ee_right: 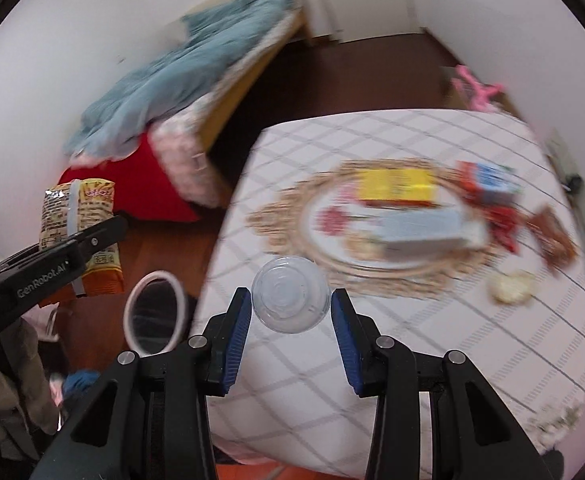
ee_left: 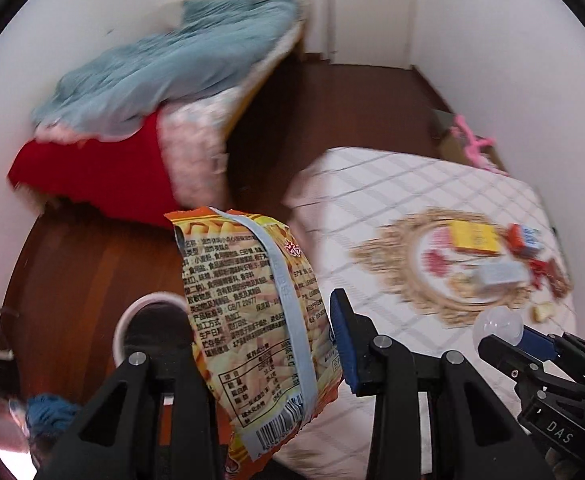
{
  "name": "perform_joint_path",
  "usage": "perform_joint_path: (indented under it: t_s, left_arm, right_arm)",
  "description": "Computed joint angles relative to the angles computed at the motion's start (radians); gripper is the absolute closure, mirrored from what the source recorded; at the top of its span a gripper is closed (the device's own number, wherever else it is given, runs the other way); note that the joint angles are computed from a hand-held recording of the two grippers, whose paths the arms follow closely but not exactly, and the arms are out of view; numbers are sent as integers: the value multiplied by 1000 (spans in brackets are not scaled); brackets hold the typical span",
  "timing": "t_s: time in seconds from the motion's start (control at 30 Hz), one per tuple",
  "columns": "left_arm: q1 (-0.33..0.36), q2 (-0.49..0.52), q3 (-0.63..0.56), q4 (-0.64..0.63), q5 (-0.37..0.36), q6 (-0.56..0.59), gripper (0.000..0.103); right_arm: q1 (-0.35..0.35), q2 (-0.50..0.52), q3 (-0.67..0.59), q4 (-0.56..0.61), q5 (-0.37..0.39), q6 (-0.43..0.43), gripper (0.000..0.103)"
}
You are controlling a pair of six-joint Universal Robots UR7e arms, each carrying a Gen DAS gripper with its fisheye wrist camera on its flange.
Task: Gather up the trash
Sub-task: 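Carry the snack bag and plastic lid with both tools over the bin, then open both tools to drop the bag and lid into the bin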
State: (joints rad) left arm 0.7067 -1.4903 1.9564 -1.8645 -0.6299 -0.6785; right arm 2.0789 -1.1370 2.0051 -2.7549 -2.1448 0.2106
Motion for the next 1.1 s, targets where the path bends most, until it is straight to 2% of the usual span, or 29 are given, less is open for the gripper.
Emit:
perform_joint_path:
  t_s: [0.2,0.37,0.5,0.63,0.67,0.7,0.73,0.77,0.8,0.9,0.93,1.1]
  left_arm:
    - [174,-103,-7,81,14,-19,71]
    - [391,-119,-33,32,-45,60,71]
    - [548,-83,-77,-33,-140,173,70]
    - [707,-10,-151,-58,-290,268,70]
    - [735,4,-163,-64,-315,281,68]
    - [762,20,-185,-50,-332,278,58]
    - [783,37,-204,-37,-339,274,42]
    - [801,45,-213,-39,-351,275,34]
    - [809,49,-217,-42,-358,270,21]
    - [848,42,-214,-70,-388,255,13]
    - [858,34,-206,-83,-392,246,6]
    - [870,0,-169,-125,-357,215,4]
  right_arm:
    - [33,288,-210,57,106,-14,60]
    - [36,512,-378,125,159,-16,60]
    - [19,691,-531,198,197,-9,60]
    - [-4,832,-666,263,228,-8,60]
    - [-11,874,-710,289,240,-2,60]
    - [-16,903,-740,306,243,2,60]
    - [-20,929,-770,322,248,6,60]
    - [-25,961,-808,344,258,13,60]
    - [-29,988,-841,367,261,20,60]
    - [-40,1043,-907,419,266,29,60]
    - [-43,1055,-921,432,265,28,60]
    - [-51,1096,-990,498,297,6,59]
